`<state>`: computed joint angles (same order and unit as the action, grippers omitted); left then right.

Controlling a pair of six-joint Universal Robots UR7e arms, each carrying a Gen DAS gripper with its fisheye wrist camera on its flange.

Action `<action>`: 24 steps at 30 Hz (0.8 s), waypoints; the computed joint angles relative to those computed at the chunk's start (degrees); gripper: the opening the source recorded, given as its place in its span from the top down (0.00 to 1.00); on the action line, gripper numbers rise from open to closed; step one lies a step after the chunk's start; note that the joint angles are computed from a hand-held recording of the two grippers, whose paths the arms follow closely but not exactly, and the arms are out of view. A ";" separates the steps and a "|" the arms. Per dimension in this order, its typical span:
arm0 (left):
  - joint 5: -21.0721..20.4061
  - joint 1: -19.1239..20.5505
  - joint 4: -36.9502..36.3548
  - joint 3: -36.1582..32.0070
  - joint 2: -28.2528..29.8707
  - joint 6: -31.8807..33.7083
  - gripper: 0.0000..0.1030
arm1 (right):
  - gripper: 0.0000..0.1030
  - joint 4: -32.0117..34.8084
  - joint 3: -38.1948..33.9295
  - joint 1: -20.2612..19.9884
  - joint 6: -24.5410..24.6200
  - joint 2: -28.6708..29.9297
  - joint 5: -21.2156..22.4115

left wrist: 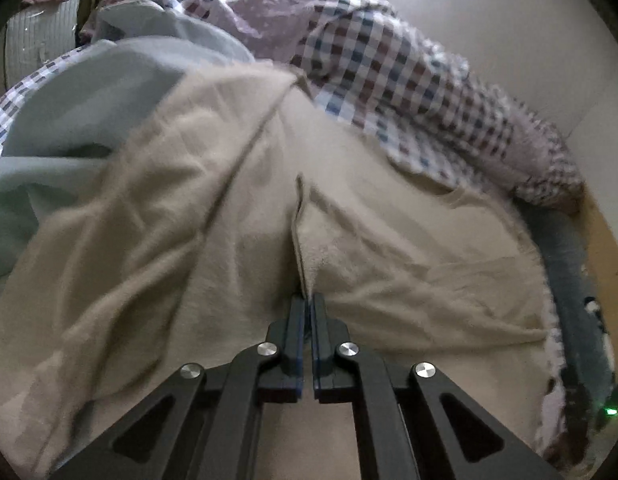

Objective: Fold clothes

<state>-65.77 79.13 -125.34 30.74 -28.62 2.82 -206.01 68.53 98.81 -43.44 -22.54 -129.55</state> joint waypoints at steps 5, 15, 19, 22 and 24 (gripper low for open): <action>-3.28 0.67 4.19 -2.87 -0.23 -1.42 0.99 | 0.60 0.87 0.56 -0.66 0.67 -0.10 0.55; -0.29 0.92 4.06 -0.93 -0.67 -2.78 0.83 | 0.60 0.88 1.73 -0.97 1.37 -0.99 1.11; -9.64 1.79 -7.66 12.01 -8.95 -2.09 0.32 | 0.60 0.73 1.93 -0.74 1.69 -1.32 1.25; -13.87 2.25 -17.09 21.98 -15.79 -1.13 0.26 | 0.57 0.10 3.29 -0.16 2.33 -2.28 2.40; -14.10 2.20 -22.34 28.07 -20.29 0.53 0.25 | 0.56 -0.48 4.51 0.33 2.88 -3.10 3.50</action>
